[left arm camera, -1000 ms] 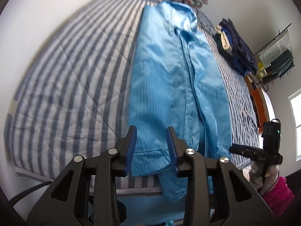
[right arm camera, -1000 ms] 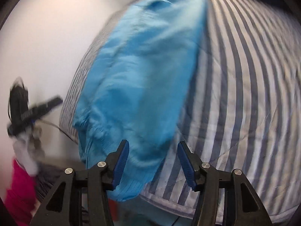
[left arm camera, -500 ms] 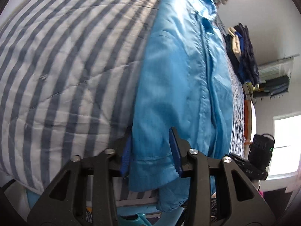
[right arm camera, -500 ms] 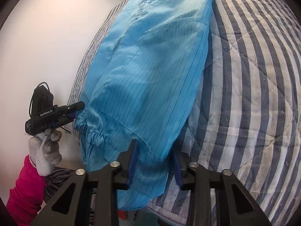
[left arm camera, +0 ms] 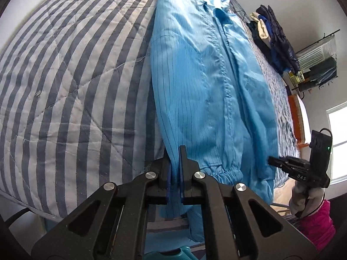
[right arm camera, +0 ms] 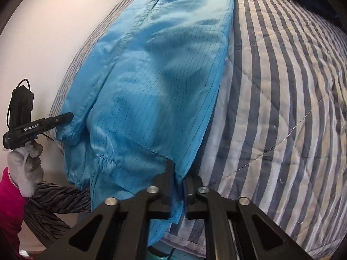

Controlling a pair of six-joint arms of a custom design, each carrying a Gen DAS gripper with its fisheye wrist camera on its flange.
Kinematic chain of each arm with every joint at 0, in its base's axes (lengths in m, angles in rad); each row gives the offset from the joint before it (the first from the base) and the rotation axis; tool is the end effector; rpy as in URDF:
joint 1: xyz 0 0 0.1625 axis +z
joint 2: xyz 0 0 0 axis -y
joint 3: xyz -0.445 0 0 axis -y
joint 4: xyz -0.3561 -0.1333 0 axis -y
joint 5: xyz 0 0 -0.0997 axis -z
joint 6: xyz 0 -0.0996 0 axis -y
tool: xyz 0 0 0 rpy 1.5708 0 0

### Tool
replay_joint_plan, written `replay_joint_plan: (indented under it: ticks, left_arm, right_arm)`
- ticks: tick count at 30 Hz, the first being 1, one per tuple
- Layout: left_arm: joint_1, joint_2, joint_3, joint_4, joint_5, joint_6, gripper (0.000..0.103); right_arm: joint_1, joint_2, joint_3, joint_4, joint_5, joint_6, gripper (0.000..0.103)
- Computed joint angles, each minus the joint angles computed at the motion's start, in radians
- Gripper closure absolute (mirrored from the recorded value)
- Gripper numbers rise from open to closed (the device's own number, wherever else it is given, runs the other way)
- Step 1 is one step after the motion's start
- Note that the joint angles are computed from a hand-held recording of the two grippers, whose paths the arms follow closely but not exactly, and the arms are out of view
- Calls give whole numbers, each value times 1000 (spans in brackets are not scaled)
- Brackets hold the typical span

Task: Fold large clothes

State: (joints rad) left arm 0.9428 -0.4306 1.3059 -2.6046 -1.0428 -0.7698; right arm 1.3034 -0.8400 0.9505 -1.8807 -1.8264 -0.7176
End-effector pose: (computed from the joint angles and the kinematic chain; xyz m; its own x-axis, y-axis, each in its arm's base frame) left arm -0.2890 -0.7103 0.0056 -0.9393 -0.2379 -0.2474 -0.1024 0.8822 -0.4596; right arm -0.0986 -0.7690 0.3799 -0.8633 -0.3927 0.3170 -0.4098 0.9121 0.0137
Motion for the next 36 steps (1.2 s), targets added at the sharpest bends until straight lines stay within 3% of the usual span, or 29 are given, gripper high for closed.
replay_joint_plan:
  ticks: [3, 6, 8, 10, 12, 14, 16, 20, 25, 28, 31, 34, 36]
  left_arm:
    - [1, -8, 19, -28, -12, -5, 100]
    - [-3, -9, 18, -9, 3, -14, 100]
    - [-7, -17, 15, 31, 19, -47, 88]
    - [-22, -21, 17, 47, 80, -67, 79]
    - [-51, -26, 30, 39, 168, -67, 79]
    - [-68, -23, 34, 3, 192, -26, 79]
    - [-73, -4, 9, -4, 175, 32, 79]
    - [-67, 56, -89, 71, 98, 95, 79]
    - [-39, 139, -201, 124, -58, 113, 79]
    - [-49, 176, -247, 131, -40, 170, 79]
    - [-46, 173, -256, 149, -67, 168, 79]
    - [-62, 128, -197, 128, -37, 186, 79]
    - [-75, 82, -134, 73, -4, 196, 70]
  right_arm:
    - [-4, -8, -12, -9, 67, 1, 65]
    - [1, -22, 19, -92, 90, 1, 65]
    - [10, -43, 79, -186, 95, -54, 65]
    - [18, -64, 131, -236, 134, -113, 65]
    - [27, -67, 147, -221, 162, -154, 66]
    - [38, -66, 174, -234, 142, -198, 68]
    - [45, -64, 200, -252, 124, -239, 68]
    - [47, -38, 194, -240, 51, -231, 69]
    - [40, -19, 170, -250, -28, -214, 75]
    - [36, -14, 147, -231, -33, -200, 75]
    - [35, -18, 131, -201, -17, -192, 74]
    - [27, -34, 132, -213, 38, -177, 71]
    - [10, -59, 163, -297, 85, -164, 63]
